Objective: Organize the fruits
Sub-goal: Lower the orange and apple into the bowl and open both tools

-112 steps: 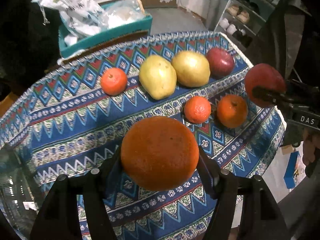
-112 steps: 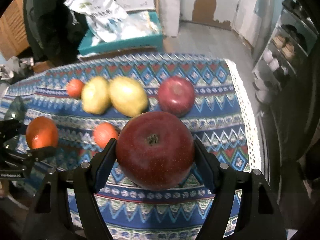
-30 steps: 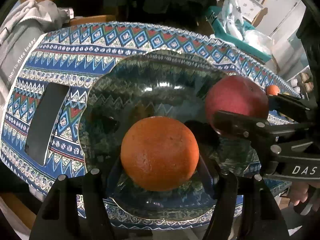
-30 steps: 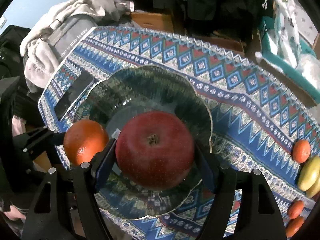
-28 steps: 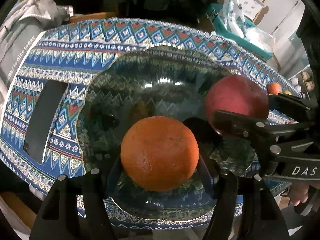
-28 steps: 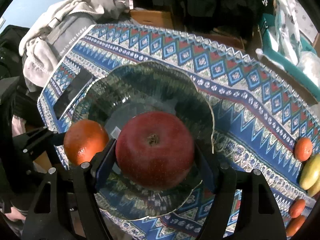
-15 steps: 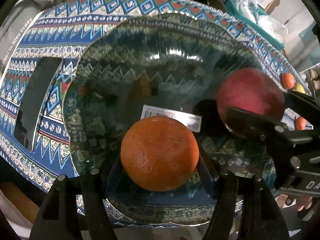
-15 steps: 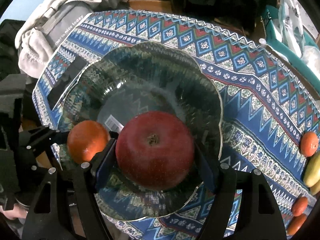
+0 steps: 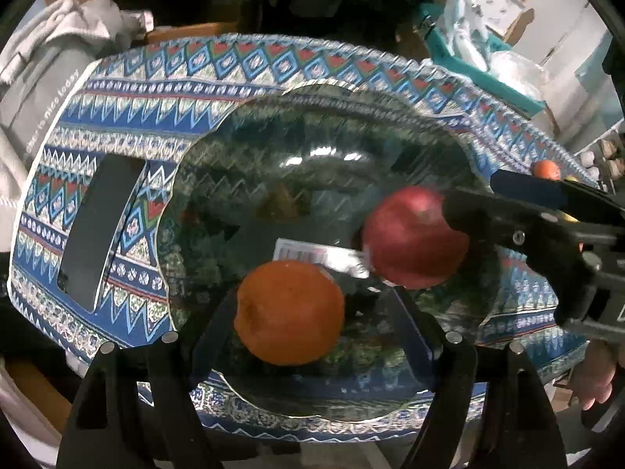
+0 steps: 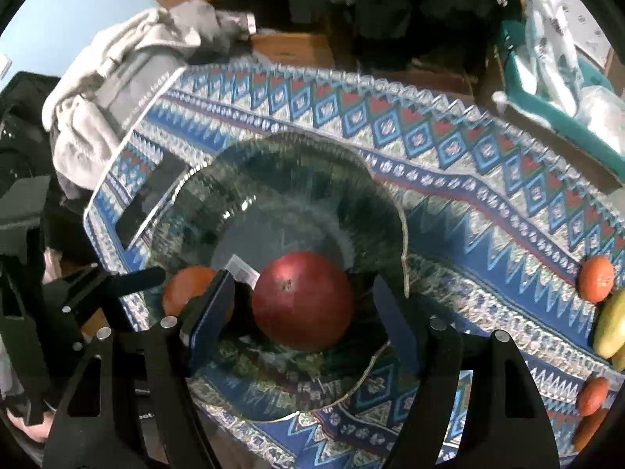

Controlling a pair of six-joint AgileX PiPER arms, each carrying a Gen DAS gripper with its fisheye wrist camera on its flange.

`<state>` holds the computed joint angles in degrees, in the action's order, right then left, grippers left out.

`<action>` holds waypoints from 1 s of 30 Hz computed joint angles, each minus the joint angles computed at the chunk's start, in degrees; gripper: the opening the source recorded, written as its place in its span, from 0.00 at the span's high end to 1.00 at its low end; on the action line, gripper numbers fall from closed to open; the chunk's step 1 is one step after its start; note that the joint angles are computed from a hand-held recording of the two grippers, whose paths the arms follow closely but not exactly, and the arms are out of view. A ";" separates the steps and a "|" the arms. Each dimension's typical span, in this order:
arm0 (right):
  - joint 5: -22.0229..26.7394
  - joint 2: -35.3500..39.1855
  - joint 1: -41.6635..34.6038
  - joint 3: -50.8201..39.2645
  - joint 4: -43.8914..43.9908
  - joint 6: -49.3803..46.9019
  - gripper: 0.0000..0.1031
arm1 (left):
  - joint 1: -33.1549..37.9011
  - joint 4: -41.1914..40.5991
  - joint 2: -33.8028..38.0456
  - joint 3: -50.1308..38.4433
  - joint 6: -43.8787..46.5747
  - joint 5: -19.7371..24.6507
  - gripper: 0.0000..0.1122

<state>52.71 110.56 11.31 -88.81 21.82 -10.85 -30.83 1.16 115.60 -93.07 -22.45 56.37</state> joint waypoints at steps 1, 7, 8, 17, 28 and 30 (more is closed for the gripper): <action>-0.20 -0.82 -0.17 0.27 -0.30 0.17 0.27 | -0.42 0.59 -0.11 -0.43 -0.42 0.05 0.28; -1.15 -6.14 -1.17 2.12 -3.47 1.77 0.27 | -1.78 0.73 -1.95 -1.93 -0.20 0.18 0.28; -1.32 -6.90 -1.23 2.45 -4.30 2.09 0.27 | -2.01 0.67 -1.91 -2.30 -0.31 0.18 0.28; -2.51 -15.25 -4.62 7.60 -7.85 2.04 0.27 | -6.28 2.37 -3.04 -6.62 -1.65 1.30 0.28; -2.30 -23.23 -11.37 13.66 -10.59 0.56 0.27 | -12.09 3.21 -0.32 -16.45 -1.60 5.34 0.28; -2.14 -24.44 -13.38 14.75 -9.61 -0.88 0.27 | -13.33 3.77 0.51 -18.58 -1.62 6.25 0.28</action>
